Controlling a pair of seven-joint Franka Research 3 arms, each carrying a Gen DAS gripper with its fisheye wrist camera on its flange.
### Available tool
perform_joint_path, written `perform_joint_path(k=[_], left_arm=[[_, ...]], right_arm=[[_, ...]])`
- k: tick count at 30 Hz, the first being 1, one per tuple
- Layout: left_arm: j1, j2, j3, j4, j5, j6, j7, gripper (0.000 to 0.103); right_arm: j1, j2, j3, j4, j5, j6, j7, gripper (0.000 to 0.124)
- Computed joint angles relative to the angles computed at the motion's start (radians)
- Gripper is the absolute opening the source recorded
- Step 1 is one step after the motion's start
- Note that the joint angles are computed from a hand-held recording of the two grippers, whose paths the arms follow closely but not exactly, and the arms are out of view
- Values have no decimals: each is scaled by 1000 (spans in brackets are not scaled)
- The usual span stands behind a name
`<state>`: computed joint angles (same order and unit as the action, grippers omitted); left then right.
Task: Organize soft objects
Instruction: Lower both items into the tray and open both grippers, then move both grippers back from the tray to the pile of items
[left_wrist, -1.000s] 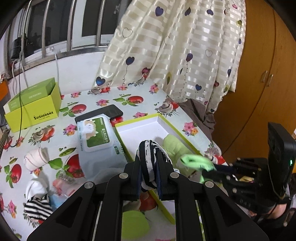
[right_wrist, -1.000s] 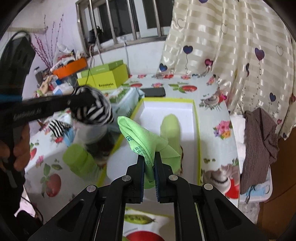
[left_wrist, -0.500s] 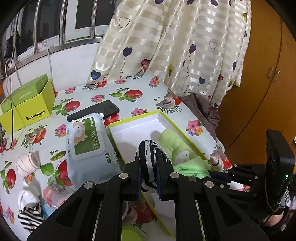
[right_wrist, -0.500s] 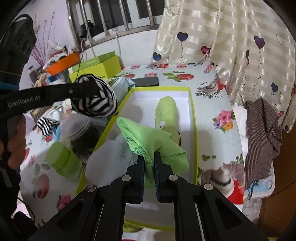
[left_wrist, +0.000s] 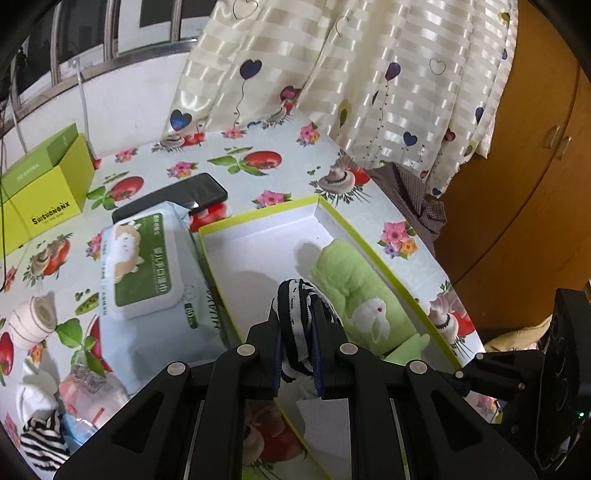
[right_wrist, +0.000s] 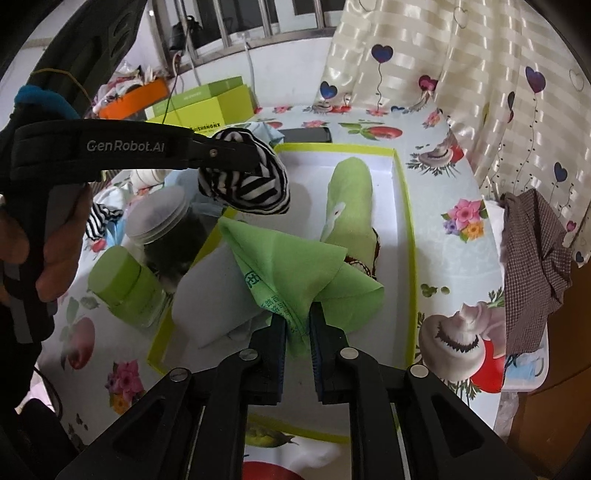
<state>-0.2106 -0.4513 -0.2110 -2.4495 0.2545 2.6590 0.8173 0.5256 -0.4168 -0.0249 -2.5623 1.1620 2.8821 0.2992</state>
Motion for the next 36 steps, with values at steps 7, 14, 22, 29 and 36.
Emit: perform_joint_path(k=[7, 14, 22, 29, 36], left_arm=[[-13, 22, 25, 7, -40, 18, 33, 26], [-6, -29, 25, -20, -55, 43, 33, 44], [-7, -129, 26, -73, -50, 56, 15, 44], [-9, -223, 15, -128, -39, 53, -6, 44], [-10, -331, -9, -187, -13, 24, -52, 44]], right_arm=[[21, -33, -14, -17, 26, 5, -38, 41], [20, -54, -15, -16, 120, -22, -119, 28], [-23, 56, 19, 71, 125, -19, -71, 16], [-40, 61, 44, 92, 115, -12, -36, 17], [7, -45, 56, 10, 92, 77, -9, 37]])
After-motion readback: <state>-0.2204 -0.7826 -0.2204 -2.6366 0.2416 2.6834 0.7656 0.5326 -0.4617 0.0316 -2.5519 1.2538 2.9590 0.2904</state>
